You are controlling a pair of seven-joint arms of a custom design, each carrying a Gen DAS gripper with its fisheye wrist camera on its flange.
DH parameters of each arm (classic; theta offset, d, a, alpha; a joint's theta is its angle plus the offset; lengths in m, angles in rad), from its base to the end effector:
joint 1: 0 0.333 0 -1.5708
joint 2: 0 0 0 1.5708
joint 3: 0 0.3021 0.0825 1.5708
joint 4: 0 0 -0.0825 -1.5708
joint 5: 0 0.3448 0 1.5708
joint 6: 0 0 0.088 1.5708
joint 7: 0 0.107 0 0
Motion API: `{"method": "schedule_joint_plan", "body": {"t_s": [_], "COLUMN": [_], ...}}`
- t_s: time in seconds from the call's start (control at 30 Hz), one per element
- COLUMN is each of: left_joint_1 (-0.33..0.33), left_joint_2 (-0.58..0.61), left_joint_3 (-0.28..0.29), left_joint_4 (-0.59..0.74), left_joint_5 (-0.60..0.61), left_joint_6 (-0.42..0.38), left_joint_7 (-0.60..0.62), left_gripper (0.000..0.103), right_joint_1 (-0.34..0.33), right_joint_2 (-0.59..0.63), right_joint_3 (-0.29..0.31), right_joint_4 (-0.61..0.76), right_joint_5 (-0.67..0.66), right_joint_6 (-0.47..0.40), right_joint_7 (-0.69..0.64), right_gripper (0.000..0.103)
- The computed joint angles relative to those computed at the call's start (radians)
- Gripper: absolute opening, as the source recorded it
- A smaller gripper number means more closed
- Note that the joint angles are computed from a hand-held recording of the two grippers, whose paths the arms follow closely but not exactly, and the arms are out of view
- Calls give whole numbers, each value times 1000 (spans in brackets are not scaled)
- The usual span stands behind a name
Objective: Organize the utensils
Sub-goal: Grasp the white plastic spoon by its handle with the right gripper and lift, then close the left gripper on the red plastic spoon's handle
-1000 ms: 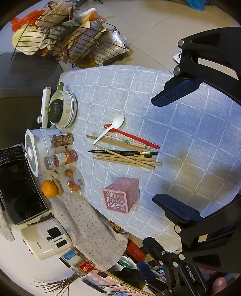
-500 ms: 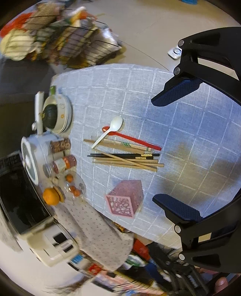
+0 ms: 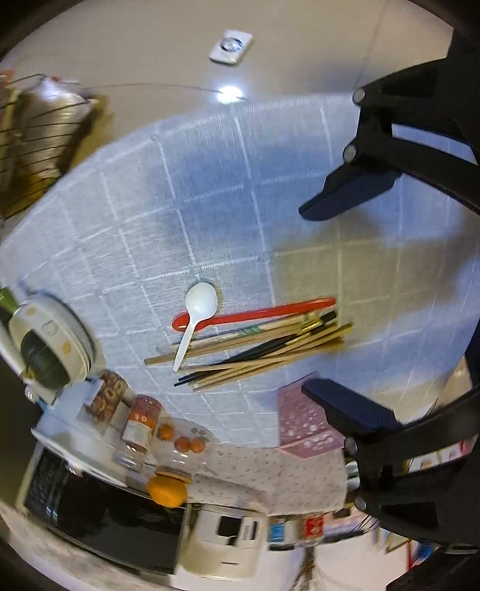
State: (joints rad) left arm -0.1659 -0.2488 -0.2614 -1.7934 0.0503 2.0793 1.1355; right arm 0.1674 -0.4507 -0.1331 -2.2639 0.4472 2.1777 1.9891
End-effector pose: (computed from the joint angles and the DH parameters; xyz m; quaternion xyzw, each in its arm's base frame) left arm 0.4313 -0.2143 0.6860 -0.6769 0.6865 -0.2241 0.1427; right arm 0.4187 0.0224 0.5723 -0.4583 0.8412 0.1049 0.2672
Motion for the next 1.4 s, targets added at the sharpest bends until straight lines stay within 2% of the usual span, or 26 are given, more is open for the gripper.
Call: {"method": "schedule_joint_plan", "body": {"t_s": [0.03,0.07,0.13,0.23,0.33,0.5,0.57,0.63,0.7,0.73,0.83,0.93,1.1,1.17,1.27,1.3,1.4], "left_joint_1": [-1,-2,-8,-19,-23,-12,-9,-10,-9,-9,-12,-21,-53,-79,-138,-162,-214], "left_joint_2": [19,41,80,87,82,81,84,90,95,99,109,126,219,290,418,463,596], "left_joint_3": [-2,-6,-11,1,16,28,26,27,27,26,27,22,4,0,4,9,30], "left_joint_4": [22,47,87,70,46,48,51,56,57,59,65,82,183,262,407,458,619], "left_joint_5": [2,11,37,29,-8,-28,-16,-22,-21,-19,-21,-21,48,76,144,167,161], "left_joint_6": [-6,-12,-22,-5,-10,-9,-9,-12,-10,-10,-11,-11,-57,-107,-202,-226,-299], "left_joint_7": [3,5,7,14,40,50,53,59,61,61,64,73,69,55,47,46,62], "left_gripper": [89,89,89,89,86,86,86,86,86,86,84,84,79,75,72,72,69], "right_joint_1": [2,1,-7,-8,-8,-11,-15,-17,-19,-22,-39,-52,-90,-98,-89,-116,-133], "right_joint_2": [11,32,69,121,159,223,239,255,260,255,225,177,74,38,12,2,-11], "right_joint_3": [-5,-6,-4,-16,-16,7,18,25,31,33,42,34,53,53,39,69,82], "right_joint_4": [-6,-12,-25,-61,-71,-41,-38,-36,-36,-38,-35,-5,41,52,60,38,33], "right_joint_5": [18,39,62,154,211,241,241,244,244,232,154,55,-228,-314,-367,-431,-529], "right_joint_6": [21,53,110,213,274,315,331,339,350,351,351,302,211,170,127,172,150], "right_joint_7": [-1,9,30,39,27,1,5,1,-11,-14,16,5,-16,-34,-76,-40,-27], "right_gripper": [70,66,45,37,36,34,29,12,4,4,3,3,3,3,3,3,3]}}
